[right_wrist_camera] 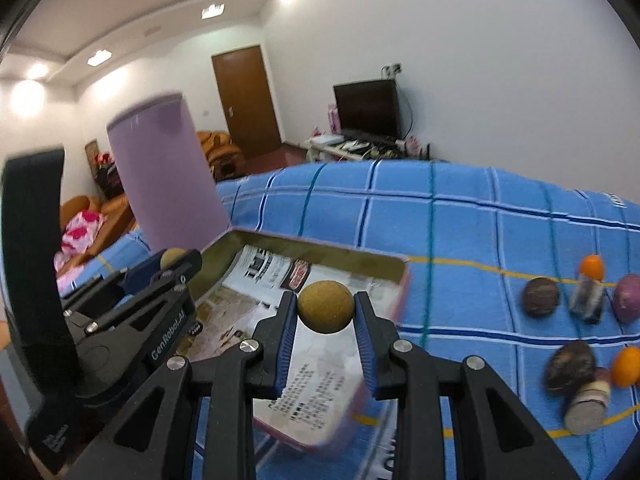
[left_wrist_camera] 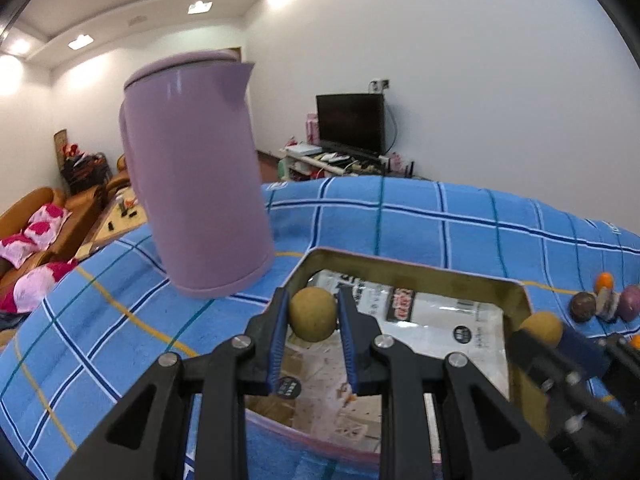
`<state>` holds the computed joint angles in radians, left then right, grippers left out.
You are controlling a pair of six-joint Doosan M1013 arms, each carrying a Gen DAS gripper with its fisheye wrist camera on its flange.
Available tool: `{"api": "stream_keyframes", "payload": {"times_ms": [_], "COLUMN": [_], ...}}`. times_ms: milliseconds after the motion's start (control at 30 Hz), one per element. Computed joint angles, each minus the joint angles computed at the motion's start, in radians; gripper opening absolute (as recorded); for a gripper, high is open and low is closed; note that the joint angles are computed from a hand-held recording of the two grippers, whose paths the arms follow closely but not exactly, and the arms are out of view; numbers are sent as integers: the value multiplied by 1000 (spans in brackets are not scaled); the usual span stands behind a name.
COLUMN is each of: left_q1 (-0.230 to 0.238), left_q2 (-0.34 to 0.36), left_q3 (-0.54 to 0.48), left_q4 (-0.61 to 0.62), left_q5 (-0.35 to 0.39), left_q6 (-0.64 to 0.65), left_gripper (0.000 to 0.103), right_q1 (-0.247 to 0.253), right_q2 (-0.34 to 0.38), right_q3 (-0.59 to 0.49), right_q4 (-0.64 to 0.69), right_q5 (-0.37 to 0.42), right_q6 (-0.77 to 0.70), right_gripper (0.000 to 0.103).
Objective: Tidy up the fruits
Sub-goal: 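Carry both kiwis over the pink tin box and open both tools to drop them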
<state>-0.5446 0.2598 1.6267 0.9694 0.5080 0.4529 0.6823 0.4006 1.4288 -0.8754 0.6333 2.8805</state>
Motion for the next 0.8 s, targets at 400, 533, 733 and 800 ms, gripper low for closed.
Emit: {"api": "stream_keyframes", "payload": {"times_ms": [400,533,733,800], "left_q1": [3,-1,-1,-5], "left_q2": [24,24,31,34], "left_q3": [-27,-26,-37,-41], "left_q4": [-41,-28,-65,-71], "left_q5": [75,80,81,86], "left_q6": [37,30,72,95], "left_gripper": [26,26,26,27], "right_q1": [-13,-15,-40,-48], "right_q2": [49,58,60,51], "right_q3": [-67,-81,-87,-74], "right_q4": [185,181,174,195], "right_q5": [57,99,125,88], "right_q6": [-301,-373,-397,-405], "right_gripper": [31,31,31,31]}}
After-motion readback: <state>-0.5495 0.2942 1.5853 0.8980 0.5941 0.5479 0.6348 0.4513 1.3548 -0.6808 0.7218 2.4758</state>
